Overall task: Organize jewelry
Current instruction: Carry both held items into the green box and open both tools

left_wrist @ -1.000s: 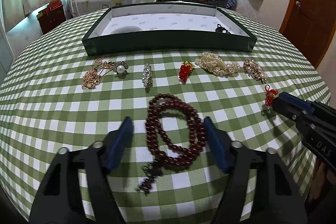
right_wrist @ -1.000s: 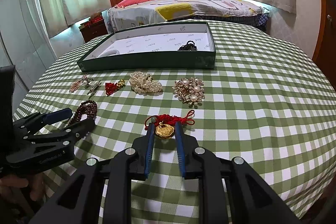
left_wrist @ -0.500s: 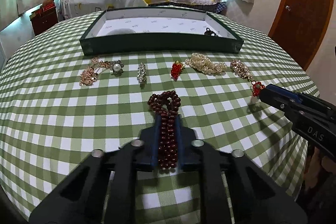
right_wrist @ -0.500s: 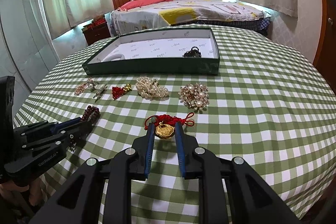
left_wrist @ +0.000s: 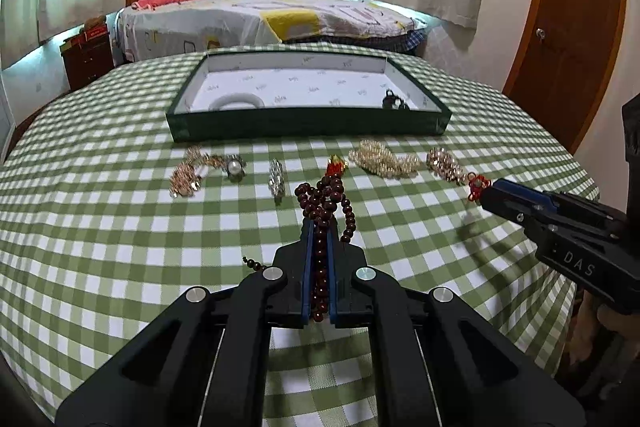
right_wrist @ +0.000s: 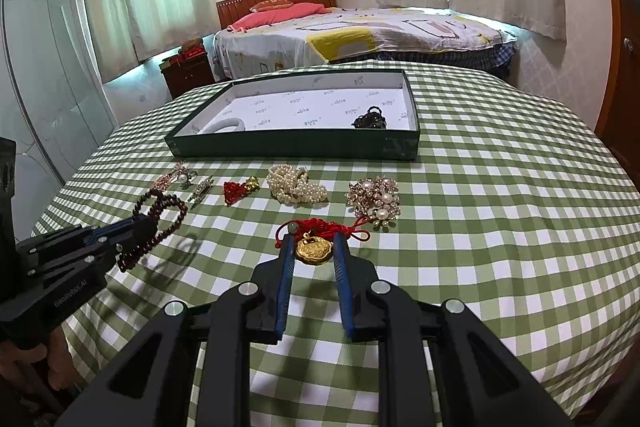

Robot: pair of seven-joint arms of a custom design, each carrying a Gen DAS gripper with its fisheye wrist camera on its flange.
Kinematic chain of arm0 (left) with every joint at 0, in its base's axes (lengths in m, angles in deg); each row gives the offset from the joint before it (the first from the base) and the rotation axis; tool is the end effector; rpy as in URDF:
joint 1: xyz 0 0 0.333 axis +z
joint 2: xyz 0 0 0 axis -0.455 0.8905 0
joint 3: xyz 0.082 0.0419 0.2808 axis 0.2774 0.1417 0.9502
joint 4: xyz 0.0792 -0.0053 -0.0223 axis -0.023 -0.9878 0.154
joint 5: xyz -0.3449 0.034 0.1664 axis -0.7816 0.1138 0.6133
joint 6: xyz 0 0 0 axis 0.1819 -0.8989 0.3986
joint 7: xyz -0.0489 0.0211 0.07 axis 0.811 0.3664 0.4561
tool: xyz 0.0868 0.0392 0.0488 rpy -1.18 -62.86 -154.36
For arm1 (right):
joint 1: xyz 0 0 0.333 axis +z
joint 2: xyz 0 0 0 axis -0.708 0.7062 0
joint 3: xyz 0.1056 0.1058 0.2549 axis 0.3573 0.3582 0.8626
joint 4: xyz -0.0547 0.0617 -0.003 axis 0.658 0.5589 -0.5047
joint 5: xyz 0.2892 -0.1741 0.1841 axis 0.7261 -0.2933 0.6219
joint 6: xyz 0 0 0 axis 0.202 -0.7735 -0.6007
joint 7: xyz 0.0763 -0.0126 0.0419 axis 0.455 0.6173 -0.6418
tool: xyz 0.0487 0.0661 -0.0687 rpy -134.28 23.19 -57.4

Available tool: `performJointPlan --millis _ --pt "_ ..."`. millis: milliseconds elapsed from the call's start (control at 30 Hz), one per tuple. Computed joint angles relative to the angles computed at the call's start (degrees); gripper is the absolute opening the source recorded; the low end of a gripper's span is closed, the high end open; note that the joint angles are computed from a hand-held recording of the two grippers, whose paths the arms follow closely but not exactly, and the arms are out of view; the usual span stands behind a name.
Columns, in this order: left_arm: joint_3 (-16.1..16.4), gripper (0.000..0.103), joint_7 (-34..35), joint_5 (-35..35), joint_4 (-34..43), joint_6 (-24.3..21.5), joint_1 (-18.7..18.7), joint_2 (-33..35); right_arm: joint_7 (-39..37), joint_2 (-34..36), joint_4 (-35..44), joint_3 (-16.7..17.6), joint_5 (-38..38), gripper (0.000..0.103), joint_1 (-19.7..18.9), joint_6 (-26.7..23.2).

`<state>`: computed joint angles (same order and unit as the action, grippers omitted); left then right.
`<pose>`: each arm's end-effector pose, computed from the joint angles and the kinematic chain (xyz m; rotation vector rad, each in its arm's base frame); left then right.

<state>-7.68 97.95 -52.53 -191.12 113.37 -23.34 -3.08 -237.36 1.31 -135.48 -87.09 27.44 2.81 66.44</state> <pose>0.5302 -0.2678 0.3708 -1.3202 2.2440 -1.0878 0.4829 0.5202 0.3494 -1.5166 1.8260 -0.6962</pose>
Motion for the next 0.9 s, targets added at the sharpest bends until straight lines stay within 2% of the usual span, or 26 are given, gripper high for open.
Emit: performJointPlan --millis 100,233,333,600,833,900 --pt "-1.1 0.006 0.3 0.6 0.2 1.5 1.0 -0.1 0.5 -0.4 0.1 -0.3 -0.8 0.021 0.3 0.1" --pt "-4.9 0.006 -0.5 2.2 1.7 2.1 4.9 0.7 0.8 -1.0 0.9 -0.5 -2.4 0.021 0.4 -0.5" --pt "-4.3 0.006 -2.3 3.8 4.0 1.6 4.6 1.6 0.6 -1.0 2.3 -0.8 -3.6 0.021 0.2 -0.6" --pt "2.6 0.006 -5.3 6.6 13.2 -0.8 -2.2 5.4 -3.2 2.2 10.3 -2.4 -4.6 0.021 -1.1 0.6" --pt "11.7 0.006 -8.9 10.7 26.8 -2.9 -11.8 11.9 -8.5 7.6 20.7 -5.6 -2.9 0.021 -1.8 1.8" --pt "15.2 0.006 -10.8 12.3 32.0 -4.4 -15.3 14.7 -10.1 9.7 24.1 -6.7 -1.7 0.021 -2.2 2.3"
